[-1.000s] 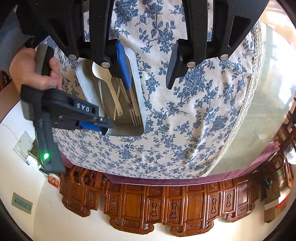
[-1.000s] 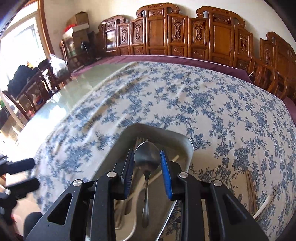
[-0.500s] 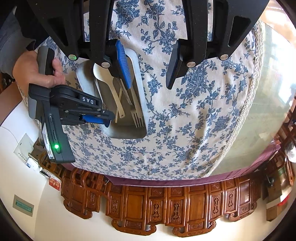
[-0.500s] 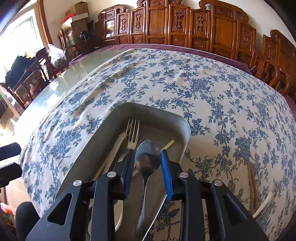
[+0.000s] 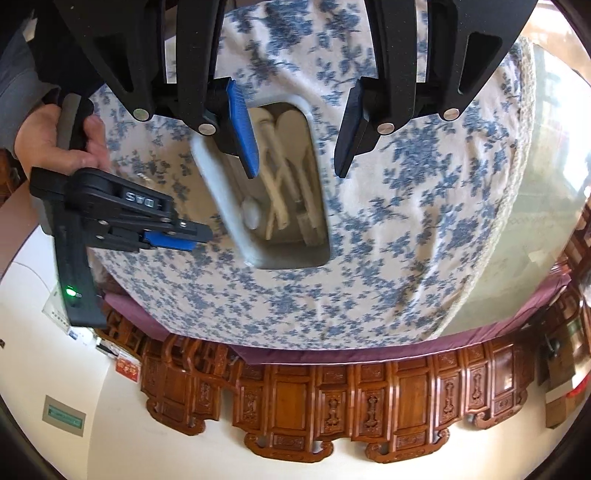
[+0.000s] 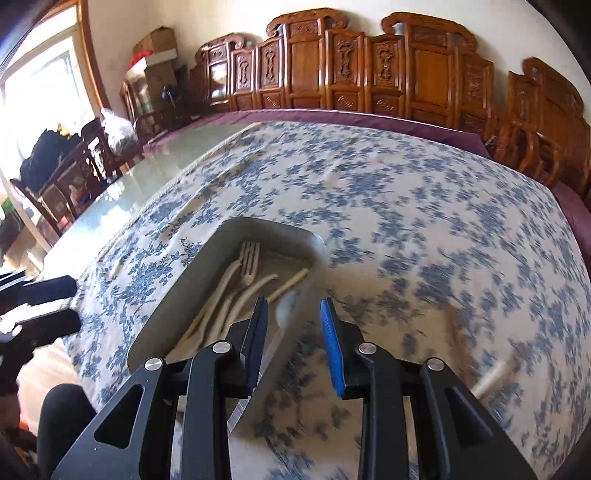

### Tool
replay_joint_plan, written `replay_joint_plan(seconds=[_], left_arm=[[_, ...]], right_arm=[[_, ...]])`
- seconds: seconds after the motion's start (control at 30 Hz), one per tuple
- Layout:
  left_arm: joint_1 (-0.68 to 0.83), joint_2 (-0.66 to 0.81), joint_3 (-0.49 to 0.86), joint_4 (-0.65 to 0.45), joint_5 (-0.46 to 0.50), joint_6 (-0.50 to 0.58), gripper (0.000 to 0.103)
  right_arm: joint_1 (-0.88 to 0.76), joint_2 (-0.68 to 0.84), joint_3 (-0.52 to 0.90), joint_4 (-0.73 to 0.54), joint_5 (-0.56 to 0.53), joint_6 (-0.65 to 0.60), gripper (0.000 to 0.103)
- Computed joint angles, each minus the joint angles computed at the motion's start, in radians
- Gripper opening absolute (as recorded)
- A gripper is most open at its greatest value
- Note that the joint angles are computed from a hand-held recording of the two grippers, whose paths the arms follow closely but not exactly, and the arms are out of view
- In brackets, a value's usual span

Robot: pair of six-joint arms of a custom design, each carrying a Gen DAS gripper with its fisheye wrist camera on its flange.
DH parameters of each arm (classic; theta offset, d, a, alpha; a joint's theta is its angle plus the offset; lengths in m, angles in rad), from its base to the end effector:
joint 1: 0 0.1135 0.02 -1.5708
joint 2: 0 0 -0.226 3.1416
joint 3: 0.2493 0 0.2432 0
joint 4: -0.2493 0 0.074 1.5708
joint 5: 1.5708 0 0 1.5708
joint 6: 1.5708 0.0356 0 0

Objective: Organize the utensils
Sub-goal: 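Move both tools back over the utensil pile beside the tray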

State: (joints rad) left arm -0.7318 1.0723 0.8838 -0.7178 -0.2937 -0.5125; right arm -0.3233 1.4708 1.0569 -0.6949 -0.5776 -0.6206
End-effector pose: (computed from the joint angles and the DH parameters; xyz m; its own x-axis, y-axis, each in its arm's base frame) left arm 0.1716 -0.1402 0.2417 -0.7589 0.0508 -0.6492 0.1545 0.9825 -0.1038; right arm 0.2751 -0.0717 0.2056 -0.7111 -0.2755 -0.6469 -0.4648 0.8745 0.1384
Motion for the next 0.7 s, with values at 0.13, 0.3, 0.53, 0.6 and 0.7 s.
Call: replay_joint_plan(seconds=[0.13,0.3,0.53,0.6,0.7], left_arm=[[-0.054,0.079,0.074,0.012,-0.023,-0.019,0.042],[-0.117,0.191,0.143,0.058,-0.035,-0.046,0.042],[-0.200,0.451,0.279,0.127,-0.019,-0.079,0.042],[-0.217,0.533,0.332,0.136,-0.010,-0.081,0.042],[-0.234,0.619,0.397,0.135,-0.004,-0.084,0.042]], right_arm=[[-0.167,0.030,0.071,-0.089,-0.046,-0.139,0.032],[-0.363,0.139,0.207,-0.185,-0.085,-0.290,0.032],[-0.558,0.289,0.336,-0.273,-0.121,-0.446,0.032],[-0.590,0.324,0.357,-0.282,-0.123,-0.472,0.032],[-0.625,0.380,0.393,-0.298,-0.124,-0.491,0.032]])
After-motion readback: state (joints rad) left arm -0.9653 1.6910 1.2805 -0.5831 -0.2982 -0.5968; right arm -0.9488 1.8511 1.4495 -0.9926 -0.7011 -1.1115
